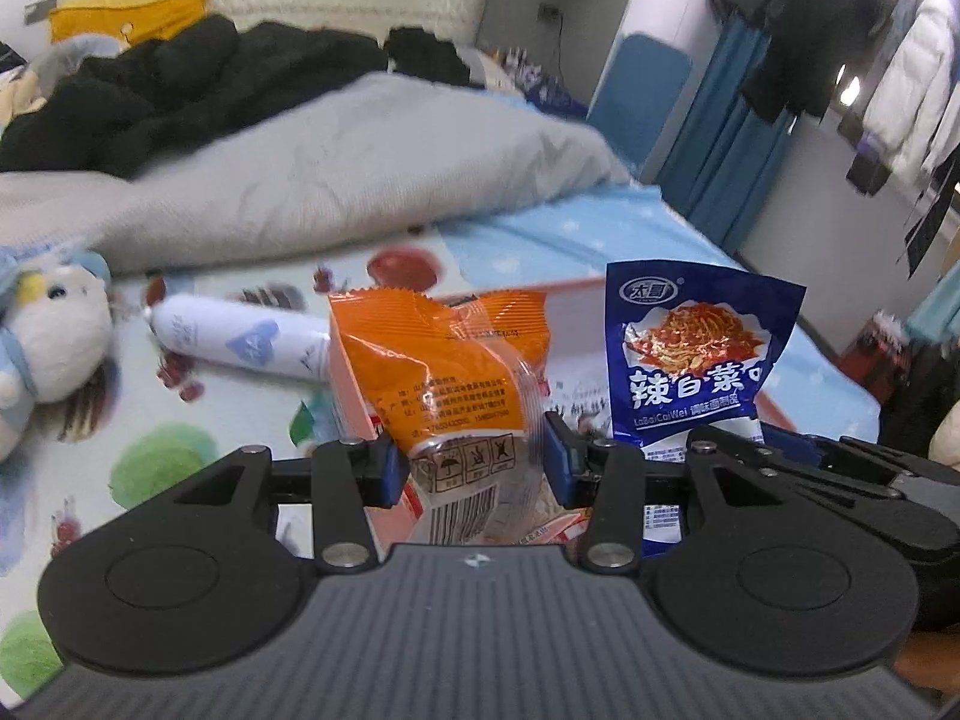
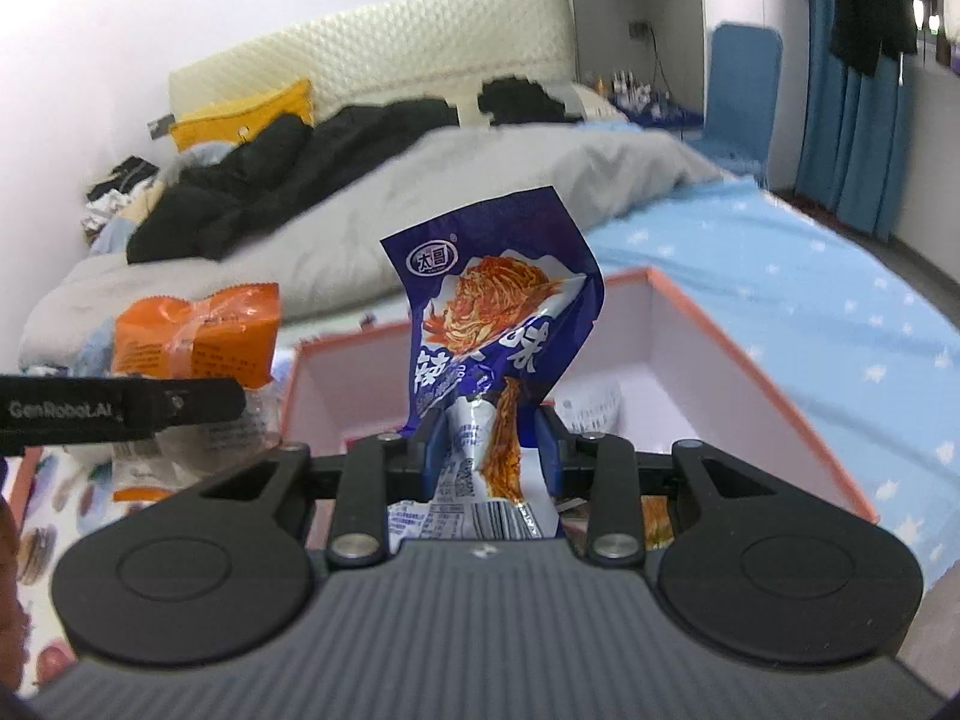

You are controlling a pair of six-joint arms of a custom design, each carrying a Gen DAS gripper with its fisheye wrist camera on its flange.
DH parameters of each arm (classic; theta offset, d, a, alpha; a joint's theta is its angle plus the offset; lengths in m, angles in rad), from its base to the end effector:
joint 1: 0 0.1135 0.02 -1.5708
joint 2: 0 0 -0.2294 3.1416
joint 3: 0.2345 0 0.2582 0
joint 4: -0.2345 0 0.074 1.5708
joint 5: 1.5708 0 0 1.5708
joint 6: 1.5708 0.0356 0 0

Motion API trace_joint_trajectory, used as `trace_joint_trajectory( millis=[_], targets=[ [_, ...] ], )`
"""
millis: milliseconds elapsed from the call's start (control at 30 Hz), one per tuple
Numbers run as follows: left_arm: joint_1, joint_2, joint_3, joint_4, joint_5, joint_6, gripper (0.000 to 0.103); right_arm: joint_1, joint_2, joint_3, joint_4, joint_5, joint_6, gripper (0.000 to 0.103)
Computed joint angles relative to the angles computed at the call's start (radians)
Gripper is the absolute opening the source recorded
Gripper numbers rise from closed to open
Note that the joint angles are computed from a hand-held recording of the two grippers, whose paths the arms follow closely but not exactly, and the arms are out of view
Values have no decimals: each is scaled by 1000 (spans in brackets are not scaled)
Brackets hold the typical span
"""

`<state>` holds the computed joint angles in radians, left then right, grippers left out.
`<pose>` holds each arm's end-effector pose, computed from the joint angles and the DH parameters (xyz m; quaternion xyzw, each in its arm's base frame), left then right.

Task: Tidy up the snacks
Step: 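Lift and carry the orange packet and blue bag with both tools over the pink box, then open both tools to drop the orange packet and blue bag into the box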

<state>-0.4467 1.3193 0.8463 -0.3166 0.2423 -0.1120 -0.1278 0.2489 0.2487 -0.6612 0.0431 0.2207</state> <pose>0.2581 -0.1331 0.1976 0.1983 0.8974 -0.2116 0.3325 0.1340 -0.0188 0.1627 0.1650 0.8829 0.0011 0.4395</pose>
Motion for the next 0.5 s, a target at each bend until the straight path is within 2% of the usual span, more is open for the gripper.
trace_joint_trajectory(
  millis=[267, 367, 500],
  targets=[
    [-61, 228, 69, 81, -47, -3, 50, -143, 217, -85, 233, -125, -63, 35],
    [-68, 270, 75, 94, -59, 4, 50, -164, 316, -100, 320, -138, -77, 36],
    [-61, 314, 85, 103, -56, 3, 50, -199, 358, -120, 357, -167, -94, 37]
  ],
)
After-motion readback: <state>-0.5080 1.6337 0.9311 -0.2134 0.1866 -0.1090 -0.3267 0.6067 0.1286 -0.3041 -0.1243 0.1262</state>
